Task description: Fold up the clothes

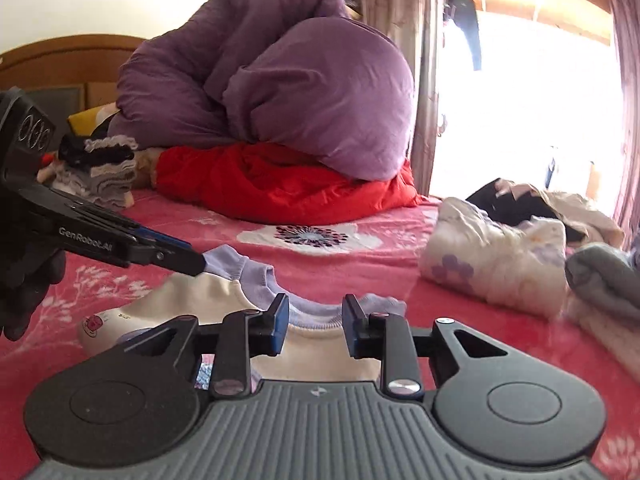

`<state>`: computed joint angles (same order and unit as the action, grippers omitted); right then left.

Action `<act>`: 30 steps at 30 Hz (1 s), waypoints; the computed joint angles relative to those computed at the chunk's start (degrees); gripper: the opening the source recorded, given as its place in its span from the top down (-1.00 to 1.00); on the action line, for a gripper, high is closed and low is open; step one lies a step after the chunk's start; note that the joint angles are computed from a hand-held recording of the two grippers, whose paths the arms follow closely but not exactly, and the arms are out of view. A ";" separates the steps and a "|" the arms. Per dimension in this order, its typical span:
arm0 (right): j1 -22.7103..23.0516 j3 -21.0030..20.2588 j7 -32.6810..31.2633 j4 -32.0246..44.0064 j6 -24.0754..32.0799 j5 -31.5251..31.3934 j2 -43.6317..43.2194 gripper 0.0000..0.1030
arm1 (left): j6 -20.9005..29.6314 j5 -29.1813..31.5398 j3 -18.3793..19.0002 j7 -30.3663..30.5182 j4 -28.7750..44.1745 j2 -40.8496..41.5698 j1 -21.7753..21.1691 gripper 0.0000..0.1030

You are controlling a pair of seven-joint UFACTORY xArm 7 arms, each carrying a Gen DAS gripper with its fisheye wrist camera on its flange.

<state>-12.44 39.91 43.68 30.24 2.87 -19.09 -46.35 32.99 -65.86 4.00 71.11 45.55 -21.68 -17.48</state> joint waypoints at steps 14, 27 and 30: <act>8.98 -8.24 2.13 -3.65 2.81 1.22 0.54 0.44 | 11.77 3.82 1.68 1.32 0.94 -4.50 3.60 0.43; 21.42 -15.22 -6.08 -5.87 12.42 4.23 0.82 0.21 | 12.29 12.76 3.39 3.79 -3.31 -5.34 1.31 0.11; 20.60 -14.08 -2.18 -6.47 13.41 4.94 -1.93 0.19 | 15.58 9.69 5.30 -1.58 -1.91 -6.00 3.03 0.12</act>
<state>8.16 25.83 41.50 23.77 16.28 -14.15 -48.28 48.57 -56.17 9.30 69.52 43.64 -27.69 -14.46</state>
